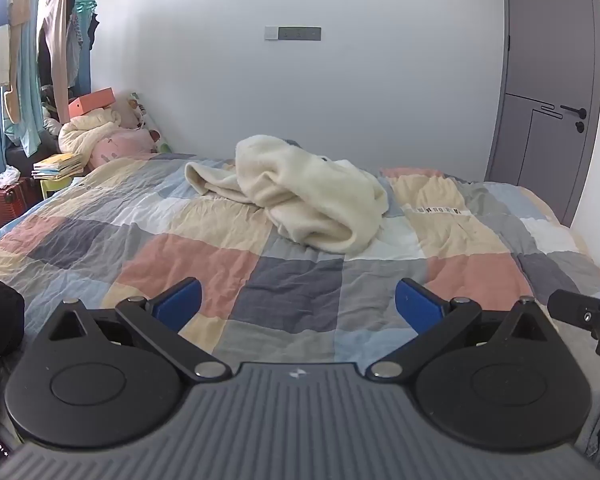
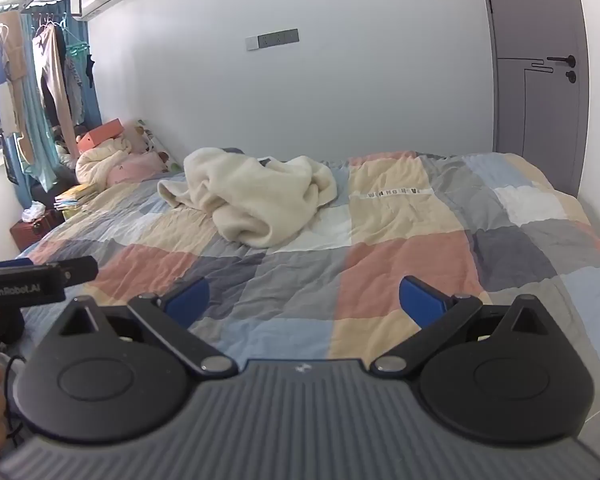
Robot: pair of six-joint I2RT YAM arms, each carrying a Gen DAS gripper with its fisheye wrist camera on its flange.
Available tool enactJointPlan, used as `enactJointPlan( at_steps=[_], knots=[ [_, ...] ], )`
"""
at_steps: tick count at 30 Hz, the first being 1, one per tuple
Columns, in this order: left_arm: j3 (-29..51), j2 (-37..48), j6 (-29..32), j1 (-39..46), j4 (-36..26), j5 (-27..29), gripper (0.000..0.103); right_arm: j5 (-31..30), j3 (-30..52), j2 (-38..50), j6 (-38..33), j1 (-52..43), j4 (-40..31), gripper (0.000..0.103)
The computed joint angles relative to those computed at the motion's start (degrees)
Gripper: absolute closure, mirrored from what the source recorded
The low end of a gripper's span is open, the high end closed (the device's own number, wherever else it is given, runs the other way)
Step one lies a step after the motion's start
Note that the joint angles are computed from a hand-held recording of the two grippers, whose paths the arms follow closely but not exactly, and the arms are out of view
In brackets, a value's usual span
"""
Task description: Fold large clothes
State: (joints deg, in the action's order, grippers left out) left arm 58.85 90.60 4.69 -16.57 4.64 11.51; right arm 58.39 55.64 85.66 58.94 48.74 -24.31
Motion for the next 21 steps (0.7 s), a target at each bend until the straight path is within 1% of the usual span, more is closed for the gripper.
enactJointPlan(
  at_steps=[1,8,10,11,13,15,18,21],
  knots=[
    [-0.1,0.0,-0.1,0.1,0.2,0.3,0.0,-0.7,0.6,0.1,0.2,-0.2,-1.2,0.0],
    [-0.4,-1.1,0.8,2.0,-1.1,2.2,0.0,-0.4,-0.3,-0.3,0.2,0.1,-0.3,0.0],
    [0.0,-0.8,0.9,1.9,-1.2,1.7,0.0,-0.3,-0.8,-0.8,-0.1,0.1,-0.3,0.0],
    [0.2,-0.7,0.8,1.7,-1.3,1.3,0.0,-0.4,0.4,-0.1,0.9,0.2,-1.3,0.0],
    [0.3,-0.4,0.0,0.1,-1.0,-0.7,0.0,-0.5,0.6,-0.3,1.4,0.4,-2.2,0.0],
    [-0.1,-0.8,-0.2,0.1,-0.8,-0.9,0.0,-0.2,0.7,0.2,2.3,1.0,-2.4,0.0],
    [-0.3,-1.2,-0.4,0.3,-0.9,-1.0,0.0,-0.6,0.2,-0.1,1.3,0.4,-1.0,0.0],
    [0.0,-1.1,-0.5,0.5,-1.4,-0.7,0.0,-0.5,0.1,-0.1,1.4,0.6,-1.0,0.0]
  ],
)
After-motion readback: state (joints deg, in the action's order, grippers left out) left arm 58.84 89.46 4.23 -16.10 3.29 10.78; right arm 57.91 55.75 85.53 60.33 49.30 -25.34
